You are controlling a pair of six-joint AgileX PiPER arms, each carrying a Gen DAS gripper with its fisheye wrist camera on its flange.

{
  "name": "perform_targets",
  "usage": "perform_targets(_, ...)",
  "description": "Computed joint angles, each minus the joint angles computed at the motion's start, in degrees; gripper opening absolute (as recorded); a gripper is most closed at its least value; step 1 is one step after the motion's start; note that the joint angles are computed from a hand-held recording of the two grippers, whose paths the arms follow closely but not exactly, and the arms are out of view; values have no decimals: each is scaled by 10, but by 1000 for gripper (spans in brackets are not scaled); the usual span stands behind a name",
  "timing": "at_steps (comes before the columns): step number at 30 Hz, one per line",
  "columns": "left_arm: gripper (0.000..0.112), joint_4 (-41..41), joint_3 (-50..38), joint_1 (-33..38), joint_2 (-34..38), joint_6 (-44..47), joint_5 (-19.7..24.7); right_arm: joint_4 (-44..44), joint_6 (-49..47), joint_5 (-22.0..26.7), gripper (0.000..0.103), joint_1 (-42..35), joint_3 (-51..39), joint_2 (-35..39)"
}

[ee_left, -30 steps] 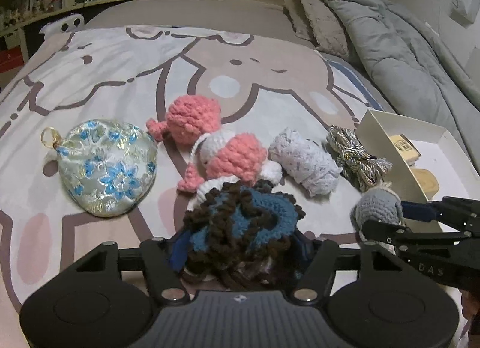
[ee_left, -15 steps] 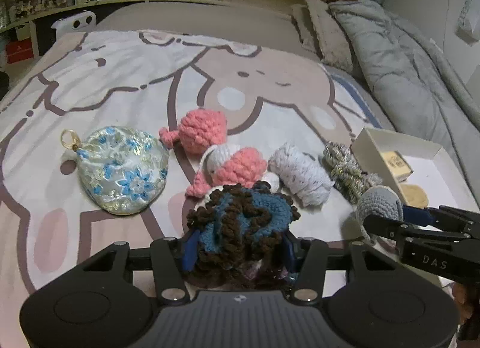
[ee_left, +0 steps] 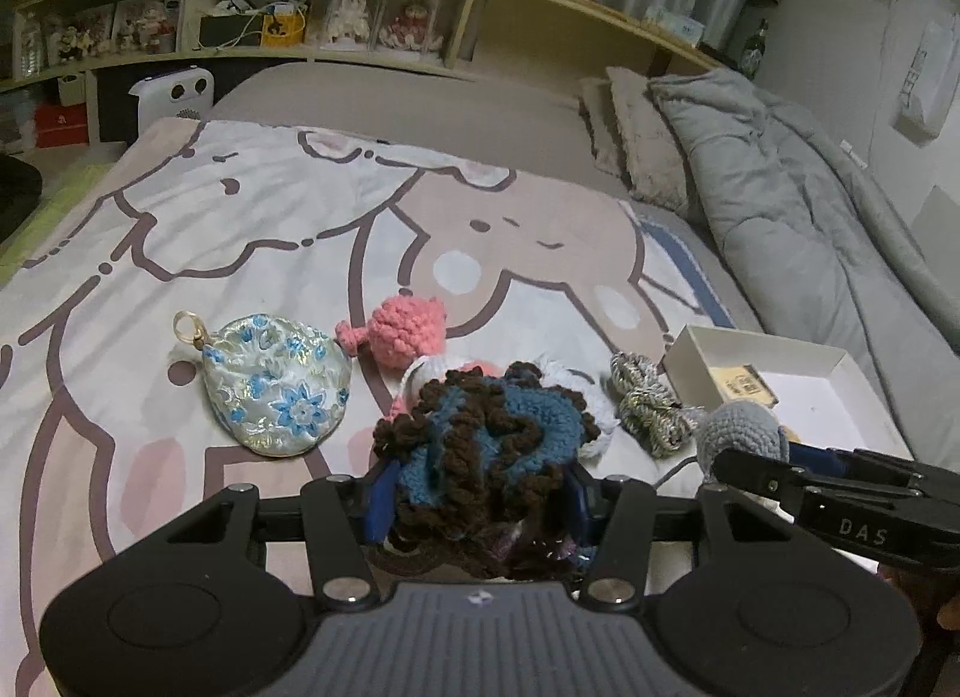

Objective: Organize objects
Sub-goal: 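Lift both crochet toys and carry them over the white box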

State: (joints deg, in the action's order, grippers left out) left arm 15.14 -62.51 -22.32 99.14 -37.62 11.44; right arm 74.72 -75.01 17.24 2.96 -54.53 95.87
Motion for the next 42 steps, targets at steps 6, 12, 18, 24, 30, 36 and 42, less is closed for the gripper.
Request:
perform_targets(6, 53, 31, 10, -11, -26, -34, 4, -60, 71, 35, 51, -20, 5, -35)
perform_targets(12, 53, 77, 9, -33, -43, -78, 10, -84, 78, 77, 51, -53, 13, -69)
perform_targets(18, 53, 97, -17, -62, -38, -103, 23, -102, 66, 119, 51, -105, 11, -96)
perform_targets(24, 53, 111, -67, -98, -12, -118, 38, -119, 52, 157, 51, -183, -7, -95)
perform_targets(30, 53, 145, -140, -135, 42, -167, 56, -122, 22, 191, 51, -262, -38, -72)
perform_targets(36, 53, 173, -251, -175, 117, -208, 78, -119, -4, 223, 51, -323, -82, -39)
perform_targets(42, 53, 126, -390, -201, 210, -168, 110, -124, -21, 242, 51, -365, -139, 5)
